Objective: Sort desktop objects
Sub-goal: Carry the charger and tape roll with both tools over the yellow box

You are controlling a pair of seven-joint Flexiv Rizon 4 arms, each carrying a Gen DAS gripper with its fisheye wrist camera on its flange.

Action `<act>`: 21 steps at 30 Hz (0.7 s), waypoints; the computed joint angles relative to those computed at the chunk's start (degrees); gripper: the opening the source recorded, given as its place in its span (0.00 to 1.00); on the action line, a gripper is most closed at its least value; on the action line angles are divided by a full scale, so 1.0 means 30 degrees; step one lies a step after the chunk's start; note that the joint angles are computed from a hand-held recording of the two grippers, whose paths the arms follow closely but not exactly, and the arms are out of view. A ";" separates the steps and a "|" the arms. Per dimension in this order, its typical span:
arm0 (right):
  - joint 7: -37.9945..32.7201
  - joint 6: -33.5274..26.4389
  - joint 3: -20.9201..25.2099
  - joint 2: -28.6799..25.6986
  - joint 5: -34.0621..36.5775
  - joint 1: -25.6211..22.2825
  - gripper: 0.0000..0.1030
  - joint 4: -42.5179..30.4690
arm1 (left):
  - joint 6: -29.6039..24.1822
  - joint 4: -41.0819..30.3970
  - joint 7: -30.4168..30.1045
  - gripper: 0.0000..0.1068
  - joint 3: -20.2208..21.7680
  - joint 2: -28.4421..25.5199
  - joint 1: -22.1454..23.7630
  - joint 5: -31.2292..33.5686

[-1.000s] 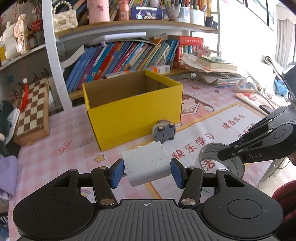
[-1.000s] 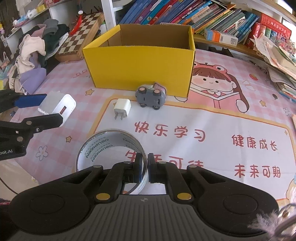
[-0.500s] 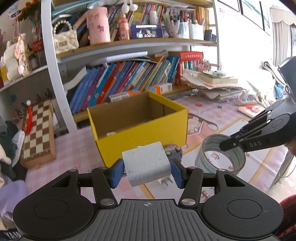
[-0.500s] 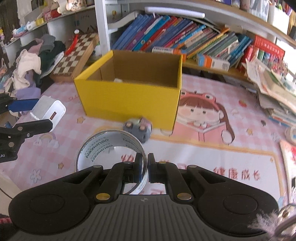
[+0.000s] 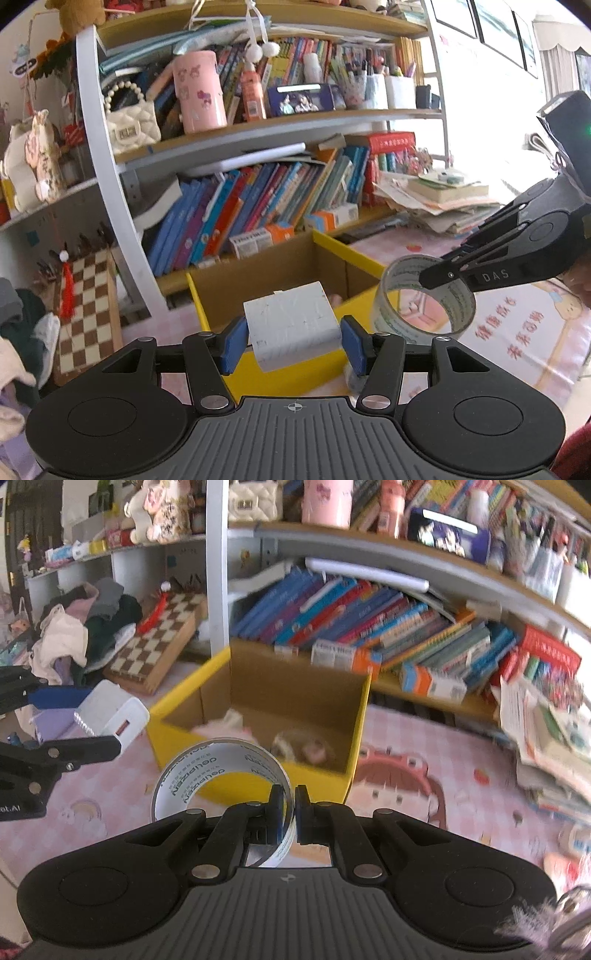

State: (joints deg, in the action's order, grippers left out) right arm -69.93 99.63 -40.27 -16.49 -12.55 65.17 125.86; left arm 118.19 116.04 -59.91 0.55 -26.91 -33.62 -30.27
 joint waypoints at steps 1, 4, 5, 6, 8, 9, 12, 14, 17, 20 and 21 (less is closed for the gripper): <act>-0.0098 0.0082 0.0251 -0.0132 -0.0073 -0.0351 0.06 -0.0299 | 0.0019 -0.0249 0.0095 0.50 0.0108 -0.0127 -0.0084 -0.0112; -0.0474 0.0276 0.0978 -0.0603 -0.0125 -0.1368 0.06 -0.1278 | 0.0097 -0.0996 0.0498 0.50 0.0399 -0.0528 -0.0318 -0.0469; -0.0627 0.0337 0.1244 -0.0789 -0.0101 -0.1735 0.06 -0.1639 | 0.0101 -0.1272 0.0701 0.50 0.0511 -0.0687 -0.0418 -0.0628; -0.0795 0.0323 0.1660 -0.0951 -0.0087 -0.2221 0.06 -0.2013 | 0.0065 -0.1562 0.0949 0.50 0.0655 -0.0856 -0.0555 -0.0852; -0.1094 0.0257 0.2657 -0.1253 -0.0168 -0.3359 0.06 -0.2745 | -0.0005 -0.2128 0.1400 0.50 0.0893 -0.1194 -0.0775 -0.1303; -0.1216 0.0219 0.3155 -0.1419 -0.0250 -0.3933 0.06 -0.3129 | -0.0048 -0.2412 0.1612 0.50 0.1015 -0.1373 -0.0898 -0.1572; -0.1443 0.0070 0.4773 -0.1988 -0.0570 -0.5752 0.06 -0.4299 | -0.0226 -0.3299 0.2228 0.50 0.1393 -0.1936 -0.1268 -0.2468; -0.1545 -0.0022 0.5768 -0.2369 -0.0825 -0.6876 0.06 -0.5038 | -0.0454 -0.3893 0.2567 0.50 0.1631 -0.2308 -0.1475 -0.3087; -0.1639 -0.0276 0.7203 -0.3105 -0.1256 -0.8481 0.06 -0.6314 | -0.0894 -0.4827 0.3020 0.50 0.2142 -0.2942 -0.1893 -0.4061; -0.1635 -0.0531 0.8069 -0.3821 -0.1707 -0.9490 0.06 -0.7411 | -0.1581 -0.5893 0.3488 0.50 0.3076 -0.3736 -0.2600 -0.5230; -0.1644 -0.0595 0.8283 -0.4069 -0.1863 -0.9747 0.06 -0.7771 | -0.1884 -0.6280 0.3623 0.50 0.3523 -0.4041 -0.2917 -0.5644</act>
